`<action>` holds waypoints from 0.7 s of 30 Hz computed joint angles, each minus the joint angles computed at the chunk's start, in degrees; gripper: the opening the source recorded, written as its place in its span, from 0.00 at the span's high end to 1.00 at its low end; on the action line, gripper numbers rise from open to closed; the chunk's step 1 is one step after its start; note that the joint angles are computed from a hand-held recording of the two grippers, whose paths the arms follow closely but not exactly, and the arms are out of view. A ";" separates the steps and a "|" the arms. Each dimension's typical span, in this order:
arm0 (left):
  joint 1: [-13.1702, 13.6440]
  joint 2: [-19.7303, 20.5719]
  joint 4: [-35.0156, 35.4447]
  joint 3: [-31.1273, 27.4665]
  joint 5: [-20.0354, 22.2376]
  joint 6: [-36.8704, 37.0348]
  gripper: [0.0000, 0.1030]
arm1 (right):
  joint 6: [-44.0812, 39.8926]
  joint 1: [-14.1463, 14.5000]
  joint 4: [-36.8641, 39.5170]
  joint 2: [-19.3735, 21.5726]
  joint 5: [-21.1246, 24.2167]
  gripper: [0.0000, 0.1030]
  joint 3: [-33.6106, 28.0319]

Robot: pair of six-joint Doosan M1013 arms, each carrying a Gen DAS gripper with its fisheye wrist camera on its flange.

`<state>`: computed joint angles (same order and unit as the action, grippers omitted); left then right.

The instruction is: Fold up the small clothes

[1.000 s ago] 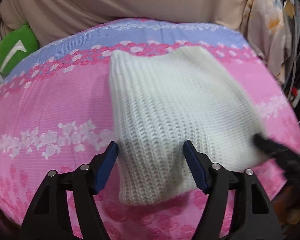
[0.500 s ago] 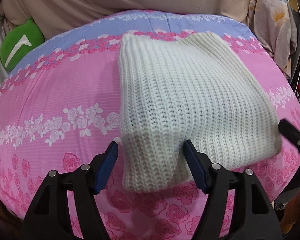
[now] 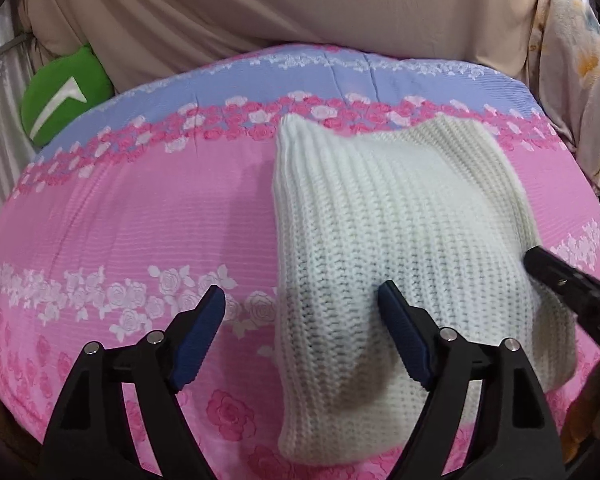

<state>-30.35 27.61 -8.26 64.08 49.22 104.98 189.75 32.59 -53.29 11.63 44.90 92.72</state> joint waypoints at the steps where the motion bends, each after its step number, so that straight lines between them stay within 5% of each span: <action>1: 0.02 -0.66 -0.95 0.64 -0.66 1.04 0.27 | 1.73 0.92 -2.27 -0.41 0.70 0.86 0.15; 3: -0.11 -1.33 -2.48 1.16 -0.89 2.78 0.27 | 3.19 1.83 -3.59 -0.50 1.89 0.86 0.21; 6: -0.77 -0.85 -1.70 0.86 0.73 2.97 0.27 | -5.69 0.14 6.37 2.03 3.22 0.95 -1.19; 8: -0.94 -0.77 -1.22 1.05 1.34 2.61 0.27 | -3.84 0.83 4.38 1.82 3.08 0.93 -0.92; 10: -0.84 -1.21 -1.49 1.73 1.20 2.83 0.27 | -1.49 2.23 1.24 1.12 4.50 0.85 -1.12; 15: -0.56 -1.80 -2.33 2.28 1.79 3.22 0.27 | 3.98 4.92 -2.76 -0.61 8.73 0.44 0.40; 21: -0.31 -2.26 -3.45 2.99 2.10 3.24 0.18 | 9.36 3.81 2.02 -2.08 2.82 0.40 4.73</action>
<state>-30.66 25.35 -11.71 67.06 51.31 108.22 199.11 36.39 -51.26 9.55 47.72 97.45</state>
